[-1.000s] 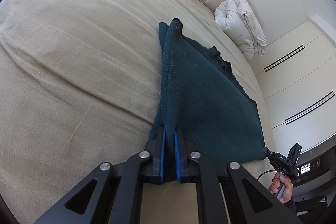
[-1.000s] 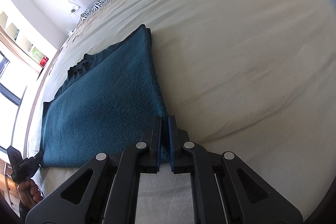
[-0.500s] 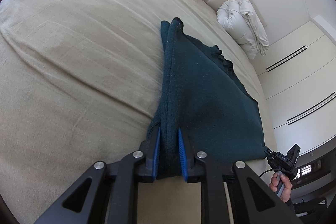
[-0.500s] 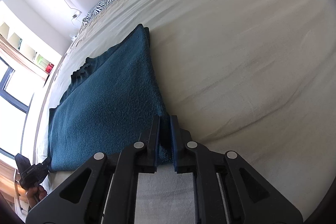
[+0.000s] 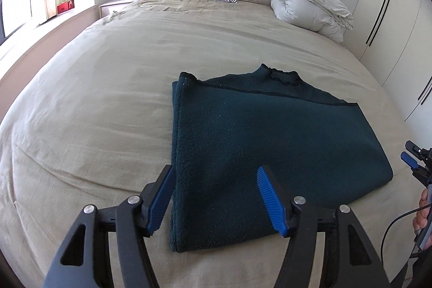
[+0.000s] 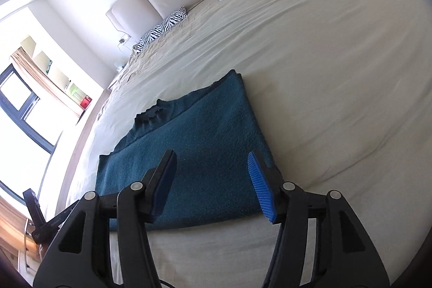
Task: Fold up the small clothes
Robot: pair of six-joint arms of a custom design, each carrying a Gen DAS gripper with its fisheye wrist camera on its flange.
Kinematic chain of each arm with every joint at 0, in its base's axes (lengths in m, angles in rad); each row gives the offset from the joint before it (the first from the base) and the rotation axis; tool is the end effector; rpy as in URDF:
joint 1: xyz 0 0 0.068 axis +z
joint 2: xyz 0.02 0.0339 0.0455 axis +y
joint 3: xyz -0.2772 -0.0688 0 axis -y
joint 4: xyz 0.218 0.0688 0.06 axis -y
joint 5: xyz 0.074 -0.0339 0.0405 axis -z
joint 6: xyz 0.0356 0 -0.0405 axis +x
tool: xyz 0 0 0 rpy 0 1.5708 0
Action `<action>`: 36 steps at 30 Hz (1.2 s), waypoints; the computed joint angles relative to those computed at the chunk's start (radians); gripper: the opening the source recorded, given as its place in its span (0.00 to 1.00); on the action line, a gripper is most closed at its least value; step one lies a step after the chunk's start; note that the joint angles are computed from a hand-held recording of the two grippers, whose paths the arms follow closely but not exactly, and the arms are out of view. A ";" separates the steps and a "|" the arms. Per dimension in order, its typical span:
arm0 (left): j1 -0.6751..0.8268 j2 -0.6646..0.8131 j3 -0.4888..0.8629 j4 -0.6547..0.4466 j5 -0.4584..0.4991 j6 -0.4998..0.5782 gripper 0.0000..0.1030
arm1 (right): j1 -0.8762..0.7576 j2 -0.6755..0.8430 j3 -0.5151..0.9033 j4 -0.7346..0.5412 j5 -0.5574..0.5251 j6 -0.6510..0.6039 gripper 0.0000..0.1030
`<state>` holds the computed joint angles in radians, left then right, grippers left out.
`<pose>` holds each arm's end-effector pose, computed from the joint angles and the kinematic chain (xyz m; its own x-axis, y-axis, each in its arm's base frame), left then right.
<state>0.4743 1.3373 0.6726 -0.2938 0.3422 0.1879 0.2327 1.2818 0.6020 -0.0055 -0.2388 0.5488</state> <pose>0.2067 0.0927 0.2079 -0.7635 -0.1942 -0.6159 -0.1181 0.9796 -0.1624 0.2241 0.0618 0.2201 -0.7353 0.3466 -0.5824 -0.0219 0.8467 0.5316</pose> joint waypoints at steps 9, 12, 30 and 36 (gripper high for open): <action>-0.163 0.096 0.067 0.034 -0.129 -0.063 0.63 | 0.230 0.384 0.286 0.084 -0.018 0.071 0.51; -0.213 0.140 0.094 0.054 -0.173 -0.080 0.63 | 0.268 0.542 0.428 0.087 -0.059 0.097 0.51; -0.241 0.650 0.501 0.133 -0.201 -0.144 0.64 | 0.020 0.824 0.552 0.279 -0.273 0.217 0.46; -0.128 0.698 0.529 0.160 0.044 -0.146 0.64 | -0.142 0.842 0.480 0.397 -0.287 0.298 0.41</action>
<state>0.3467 2.0357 1.2013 -0.1341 0.3865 0.0415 0.0911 2.1240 1.0817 0.3911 -0.5254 0.8463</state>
